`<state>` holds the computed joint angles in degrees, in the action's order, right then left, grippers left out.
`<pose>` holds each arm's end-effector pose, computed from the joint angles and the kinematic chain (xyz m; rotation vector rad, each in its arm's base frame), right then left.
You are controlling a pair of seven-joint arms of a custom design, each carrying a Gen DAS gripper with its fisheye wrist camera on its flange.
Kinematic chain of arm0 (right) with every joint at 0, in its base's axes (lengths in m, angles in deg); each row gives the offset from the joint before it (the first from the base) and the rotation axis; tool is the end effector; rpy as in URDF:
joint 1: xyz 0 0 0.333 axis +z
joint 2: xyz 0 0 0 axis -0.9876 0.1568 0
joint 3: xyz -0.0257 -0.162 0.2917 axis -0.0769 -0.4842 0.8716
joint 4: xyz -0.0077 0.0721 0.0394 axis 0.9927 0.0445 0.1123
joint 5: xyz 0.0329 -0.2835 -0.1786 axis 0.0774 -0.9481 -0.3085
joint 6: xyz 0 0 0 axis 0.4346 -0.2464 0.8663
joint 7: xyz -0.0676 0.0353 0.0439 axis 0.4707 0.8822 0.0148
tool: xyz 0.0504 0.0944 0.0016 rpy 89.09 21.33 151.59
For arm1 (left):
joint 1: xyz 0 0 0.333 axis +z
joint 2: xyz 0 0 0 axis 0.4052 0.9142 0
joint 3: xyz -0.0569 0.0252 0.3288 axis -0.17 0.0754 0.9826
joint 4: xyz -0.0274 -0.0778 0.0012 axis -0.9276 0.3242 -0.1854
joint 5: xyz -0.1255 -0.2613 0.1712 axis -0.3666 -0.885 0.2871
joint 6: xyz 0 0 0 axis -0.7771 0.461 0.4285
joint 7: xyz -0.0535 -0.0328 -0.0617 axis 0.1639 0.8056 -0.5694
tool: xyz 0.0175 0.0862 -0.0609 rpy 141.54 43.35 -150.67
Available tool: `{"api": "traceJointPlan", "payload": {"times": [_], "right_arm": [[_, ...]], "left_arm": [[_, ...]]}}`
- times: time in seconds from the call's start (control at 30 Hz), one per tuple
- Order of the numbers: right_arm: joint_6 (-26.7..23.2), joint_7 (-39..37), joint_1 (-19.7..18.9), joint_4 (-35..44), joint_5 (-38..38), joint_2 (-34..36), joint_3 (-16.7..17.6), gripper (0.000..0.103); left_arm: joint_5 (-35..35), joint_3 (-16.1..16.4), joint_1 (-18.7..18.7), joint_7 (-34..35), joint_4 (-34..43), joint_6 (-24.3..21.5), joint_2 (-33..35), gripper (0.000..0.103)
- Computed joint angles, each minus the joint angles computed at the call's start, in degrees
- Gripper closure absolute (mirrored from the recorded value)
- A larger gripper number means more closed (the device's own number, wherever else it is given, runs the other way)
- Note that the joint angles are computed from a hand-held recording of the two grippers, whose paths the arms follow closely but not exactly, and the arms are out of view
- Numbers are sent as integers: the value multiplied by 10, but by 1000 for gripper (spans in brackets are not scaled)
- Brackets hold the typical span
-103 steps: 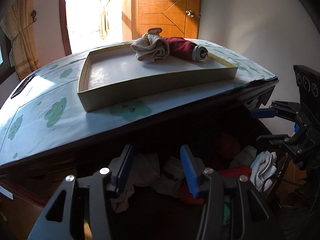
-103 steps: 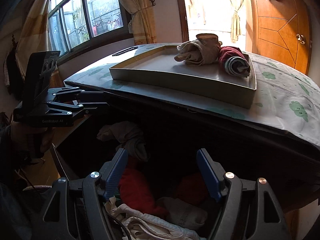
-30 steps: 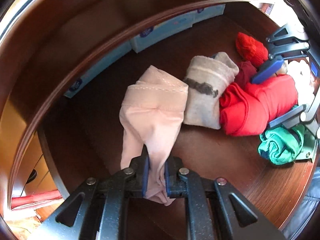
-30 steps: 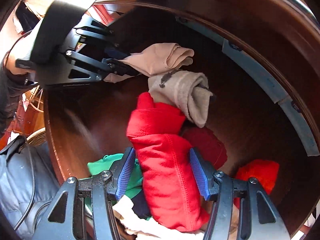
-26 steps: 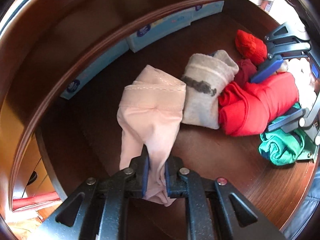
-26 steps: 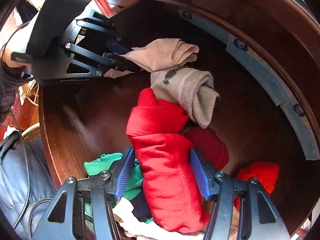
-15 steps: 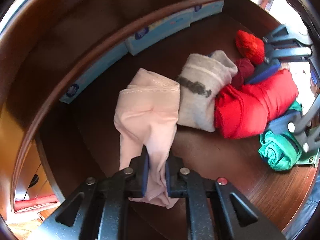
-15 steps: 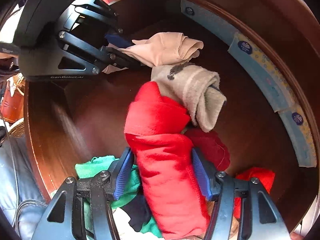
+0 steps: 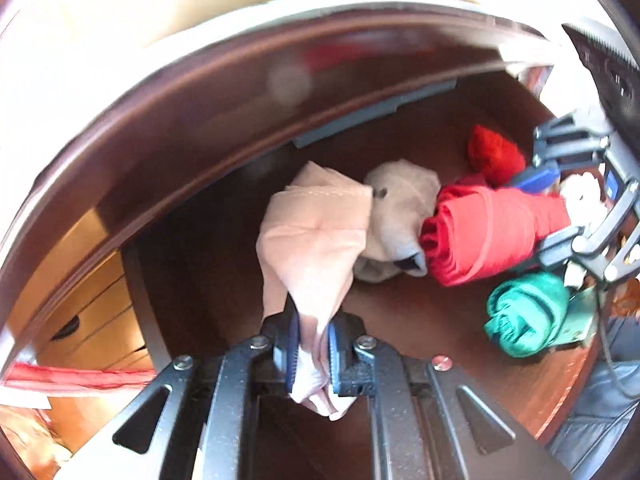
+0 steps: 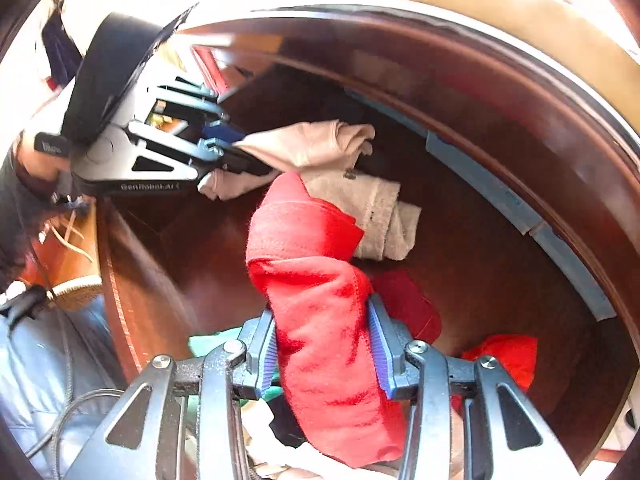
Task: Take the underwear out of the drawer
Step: 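Lift the pink underwear and red garment out of the drawer with both grippers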
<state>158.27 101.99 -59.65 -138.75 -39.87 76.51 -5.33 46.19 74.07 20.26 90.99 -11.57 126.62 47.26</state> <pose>0.6682 0.3437 0.4133 -2.5546 0.7489 0.0635 0.6939 -0.1526 0.3967 -1.6080 2.3089 -0.5045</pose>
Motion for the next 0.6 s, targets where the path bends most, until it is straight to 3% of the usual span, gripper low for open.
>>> {"api": "traceJointPlan", "payload": {"times": [0.1, 0.33, 0.6], "right_arm": [[37, -23, -18, -63, 32, -35, 15, 60], [72, -68, -49, -132, 101, -88, 34, 60], [108, -115, -77, -150, 179, -92, 53, 60]], "left_arm": [[-6, -1, 4, -18, -45, 42, -23, 94], [-1, -4, 10, -44, -124, 123, -56, 94], [31, 17, 7, -93, -200, 220, -95, 94]]}}
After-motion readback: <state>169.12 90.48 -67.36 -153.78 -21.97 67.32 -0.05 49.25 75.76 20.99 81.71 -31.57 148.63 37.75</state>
